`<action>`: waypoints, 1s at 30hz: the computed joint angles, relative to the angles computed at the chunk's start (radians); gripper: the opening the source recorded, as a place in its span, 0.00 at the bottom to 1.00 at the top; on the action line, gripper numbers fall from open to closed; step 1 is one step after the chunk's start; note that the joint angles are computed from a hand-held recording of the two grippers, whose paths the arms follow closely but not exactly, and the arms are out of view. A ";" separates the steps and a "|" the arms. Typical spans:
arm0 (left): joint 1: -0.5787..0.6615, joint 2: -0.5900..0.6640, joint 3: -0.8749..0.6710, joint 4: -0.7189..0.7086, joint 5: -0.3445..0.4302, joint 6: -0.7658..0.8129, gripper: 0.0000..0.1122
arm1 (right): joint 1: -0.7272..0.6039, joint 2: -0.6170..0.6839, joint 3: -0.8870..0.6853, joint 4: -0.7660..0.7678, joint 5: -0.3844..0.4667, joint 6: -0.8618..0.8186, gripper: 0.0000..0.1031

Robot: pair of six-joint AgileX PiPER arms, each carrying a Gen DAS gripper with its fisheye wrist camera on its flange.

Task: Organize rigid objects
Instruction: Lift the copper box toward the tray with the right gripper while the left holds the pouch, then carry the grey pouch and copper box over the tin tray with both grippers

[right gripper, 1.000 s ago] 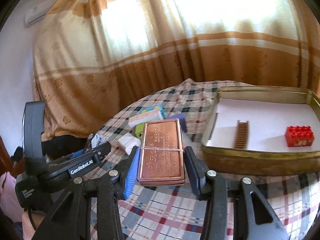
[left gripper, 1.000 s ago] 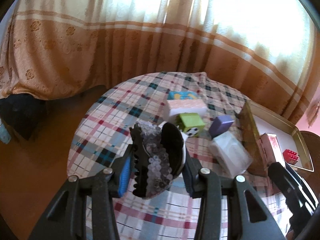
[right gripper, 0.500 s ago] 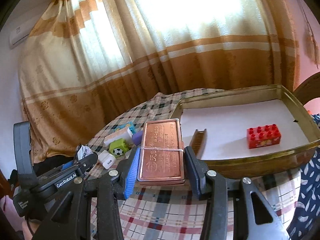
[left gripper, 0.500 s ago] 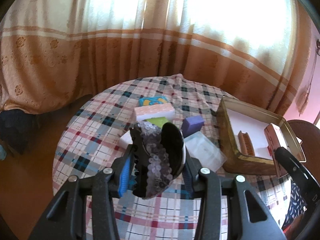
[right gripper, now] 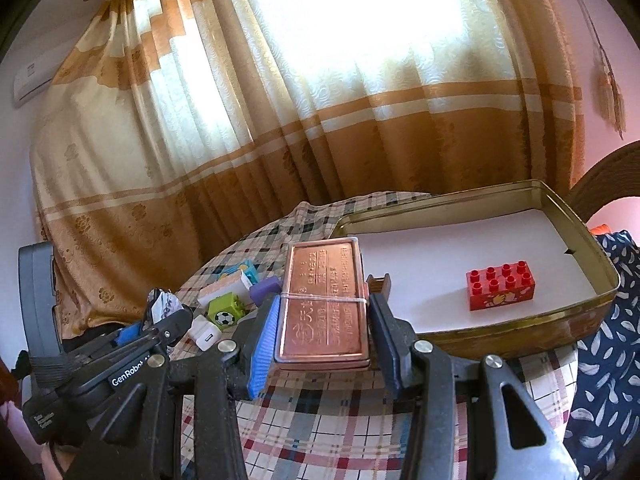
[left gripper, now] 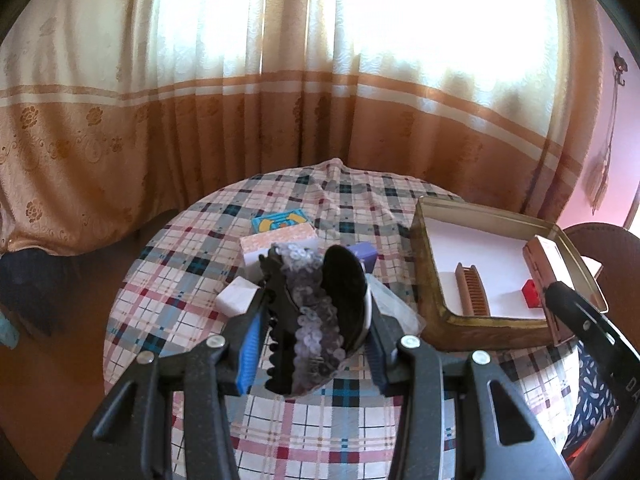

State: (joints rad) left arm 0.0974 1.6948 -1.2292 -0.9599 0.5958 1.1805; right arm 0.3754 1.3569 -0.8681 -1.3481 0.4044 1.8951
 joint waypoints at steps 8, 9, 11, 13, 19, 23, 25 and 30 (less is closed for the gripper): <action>-0.027 -0.010 0.001 0.013 -0.011 -0.012 0.39 | -0.016 -0.012 0.002 0.006 0.005 -0.014 0.46; -0.029 -0.011 0.002 0.014 -0.013 -0.012 0.39 | -0.020 -0.014 0.003 0.006 0.004 -0.015 0.46; -0.034 -0.015 0.004 0.017 -0.014 -0.013 0.39 | -0.026 -0.019 0.006 0.009 0.003 -0.018 0.46; -0.039 -0.018 0.003 0.021 -0.014 -0.019 0.39 | -0.034 -0.025 0.005 0.020 0.002 -0.032 0.46; -0.064 -0.025 0.001 0.024 -0.019 -0.025 0.39 | -0.066 -0.057 0.024 0.029 0.003 -0.042 0.46; -0.092 -0.026 -0.001 0.030 -0.025 -0.032 0.39 | -0.102 -0.085 0.043 0.030 -0.003 -0.049 0.46; -0.110 -0.025 -0.004 0.027 -0.025 -0.033 0.39 | -0.124 -0.100 0.054 0.023 -0.001 -0.050 0.46; -0.171 -0.021 -0.005 0.021 -0.038 -0.026 0.39 | -0.231 -0.158 0.095 0.045 0.004 -0.089 0.46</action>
